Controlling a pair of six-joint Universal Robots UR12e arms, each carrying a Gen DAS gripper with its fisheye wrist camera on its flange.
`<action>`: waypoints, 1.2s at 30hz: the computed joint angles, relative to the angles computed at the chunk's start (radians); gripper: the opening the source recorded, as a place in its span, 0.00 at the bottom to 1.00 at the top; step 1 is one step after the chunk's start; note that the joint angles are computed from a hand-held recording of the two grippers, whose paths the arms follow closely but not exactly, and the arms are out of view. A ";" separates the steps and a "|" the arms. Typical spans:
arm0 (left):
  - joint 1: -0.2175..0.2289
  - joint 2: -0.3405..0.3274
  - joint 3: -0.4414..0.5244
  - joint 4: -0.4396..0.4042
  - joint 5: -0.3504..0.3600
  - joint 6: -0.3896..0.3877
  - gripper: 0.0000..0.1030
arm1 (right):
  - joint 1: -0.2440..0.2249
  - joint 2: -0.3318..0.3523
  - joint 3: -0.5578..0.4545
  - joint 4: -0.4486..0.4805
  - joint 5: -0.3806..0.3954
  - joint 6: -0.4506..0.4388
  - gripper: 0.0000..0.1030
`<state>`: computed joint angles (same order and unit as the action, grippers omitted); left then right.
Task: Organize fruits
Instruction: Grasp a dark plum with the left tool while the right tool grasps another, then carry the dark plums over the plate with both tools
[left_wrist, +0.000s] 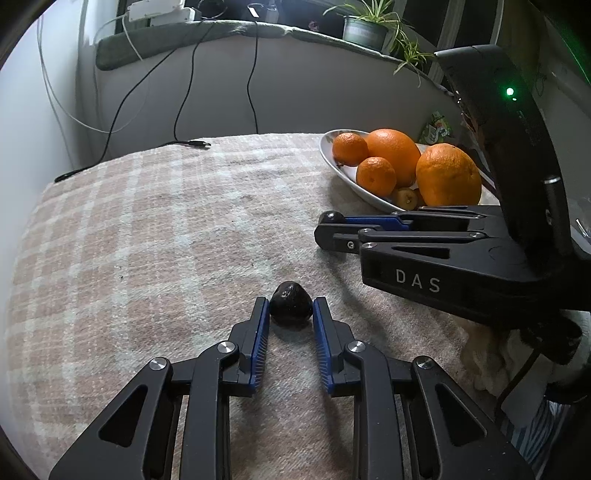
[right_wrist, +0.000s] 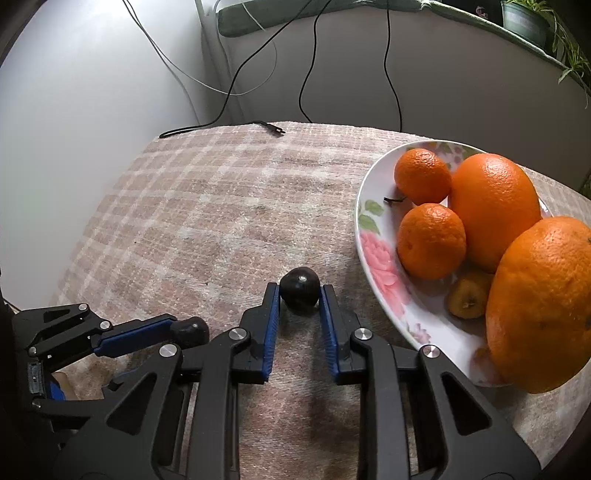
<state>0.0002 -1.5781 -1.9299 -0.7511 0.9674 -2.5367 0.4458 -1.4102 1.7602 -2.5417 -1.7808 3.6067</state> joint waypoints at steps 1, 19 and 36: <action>0.001 0.002 -0.001 0.002 0.001 -0.001 0.22 | 0.002 0.003 -0.004 0.005 -0.007 -0.006 0.22; 0.013 0.025 -0.007 0.076 -0.012 -0.079 0.22 | 0.005 -0.034 0.024 -0.106 0.028 -0.071 0.21; -0.055 0.012 0.032 0.141 -0.008 -0.148 0.22 | -0.042 -0.147 0.096 -0.197 0.064 -0.160 0.21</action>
<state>-0.0546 -1.5659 -1.8977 -0.6099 0.9598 -2.6851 0.4036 -1.5572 1.8561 -2.7388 -1.7171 3.4472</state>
